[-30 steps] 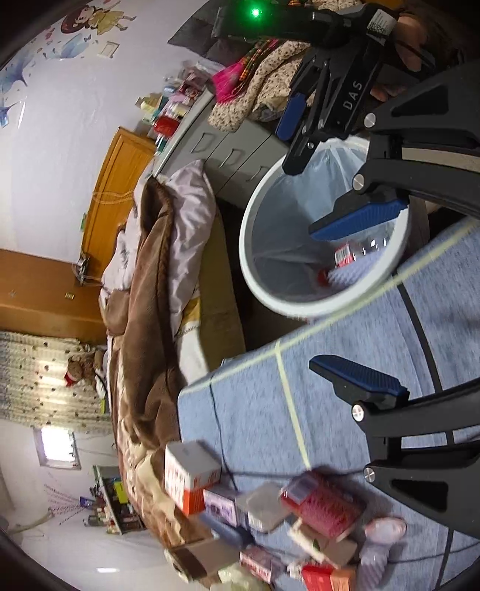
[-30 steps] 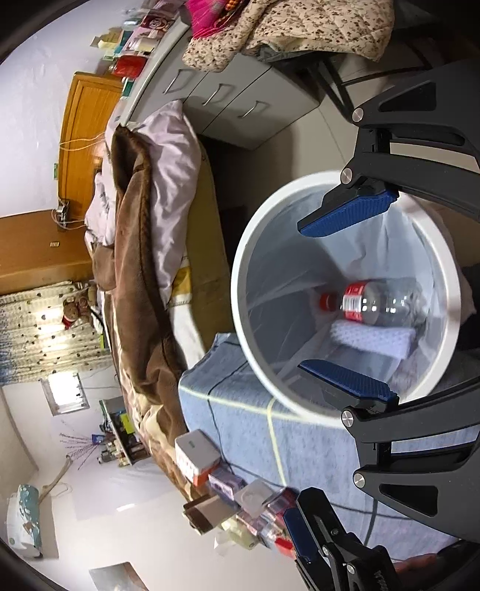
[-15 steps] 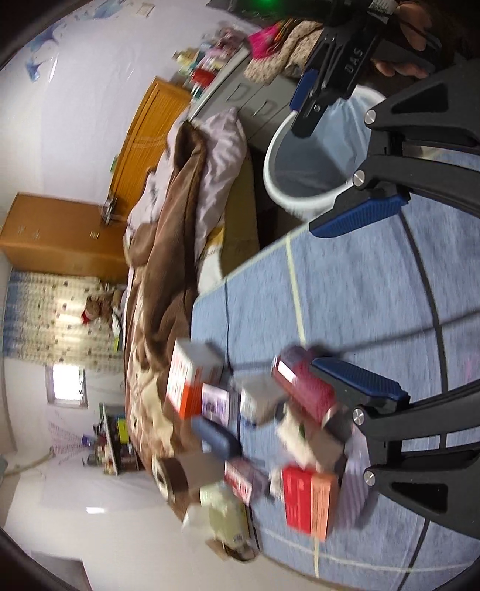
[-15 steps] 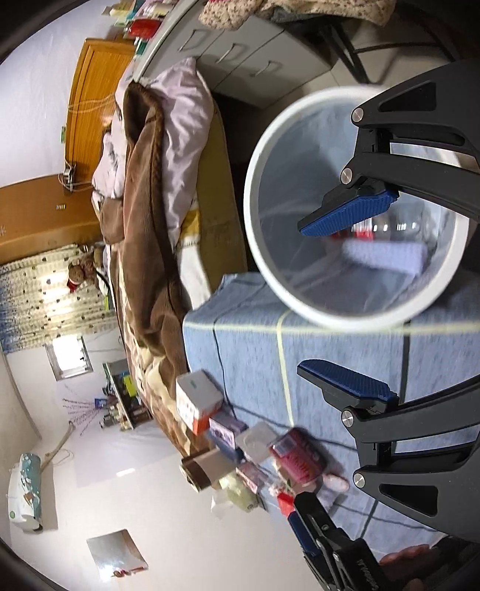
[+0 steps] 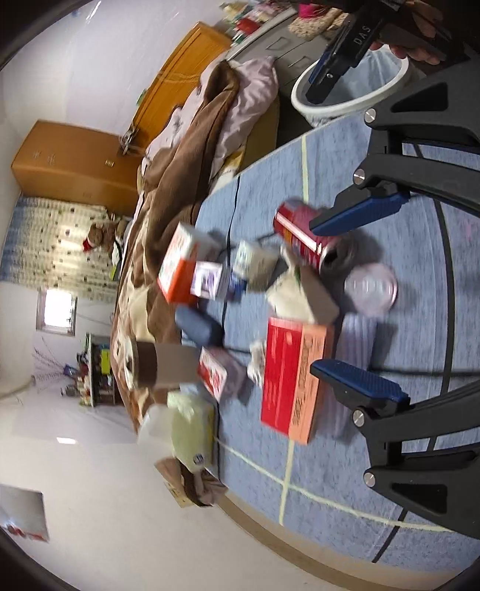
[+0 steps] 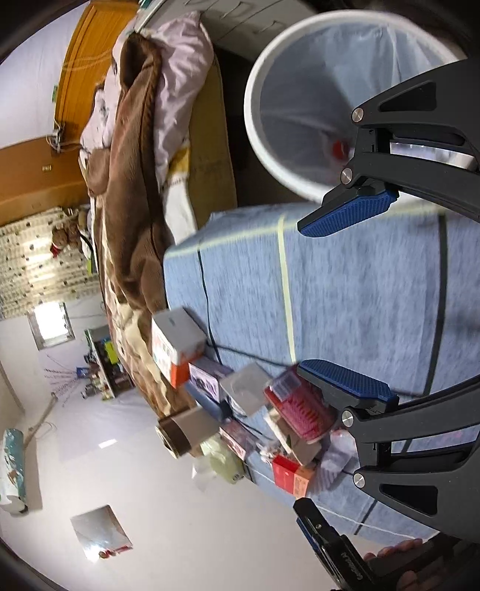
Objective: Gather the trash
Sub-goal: 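Move both open tools back toward the table clutter, then grasp another foam net with the left tool while the right tool grasps the red can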
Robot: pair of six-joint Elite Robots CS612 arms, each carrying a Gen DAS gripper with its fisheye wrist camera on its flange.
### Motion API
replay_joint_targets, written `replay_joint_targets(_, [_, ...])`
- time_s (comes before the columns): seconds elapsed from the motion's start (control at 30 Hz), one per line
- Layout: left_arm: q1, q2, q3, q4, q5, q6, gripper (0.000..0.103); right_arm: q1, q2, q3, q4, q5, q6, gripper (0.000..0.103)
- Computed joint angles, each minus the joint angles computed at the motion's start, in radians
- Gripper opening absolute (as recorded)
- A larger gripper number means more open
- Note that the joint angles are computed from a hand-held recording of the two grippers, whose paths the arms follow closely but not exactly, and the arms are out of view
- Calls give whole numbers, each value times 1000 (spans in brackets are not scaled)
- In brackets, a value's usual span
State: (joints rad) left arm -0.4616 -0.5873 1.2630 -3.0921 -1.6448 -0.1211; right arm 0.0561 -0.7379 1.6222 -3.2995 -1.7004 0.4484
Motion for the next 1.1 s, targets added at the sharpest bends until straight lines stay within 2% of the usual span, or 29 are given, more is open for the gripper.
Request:
replay_joint_targets(0.23, [31,25,-34,51,4,-61,71,17,30,-75,69,26,-28,71])
replay_joint_targets(0.33, [46,39,-49,49,-42,-99,71,21,48,-113,108,39,-36,71])
replay_joint_targets(0.43, [53,53,-80,115,-52,-110,71,25,68,-153,149,60,-34,70])
replay_joint_targets(0.53, [61,71,-111,163,-94,-125,71,27,85,-190,188,80,-29,70])
replay_joint_targets(0.63, [63,86,-135,207,-118,-131,71,28,97,-215,222,89,-10,71])
replay_joint_targets(0.97, [65,124,-213,296,-117,-175,71,23,125,-277,278,143,36,71])
replay_joint_targets(1.1, [71,143,-251,342,-130,-200,71,27,129,-290,298,125,70,71])
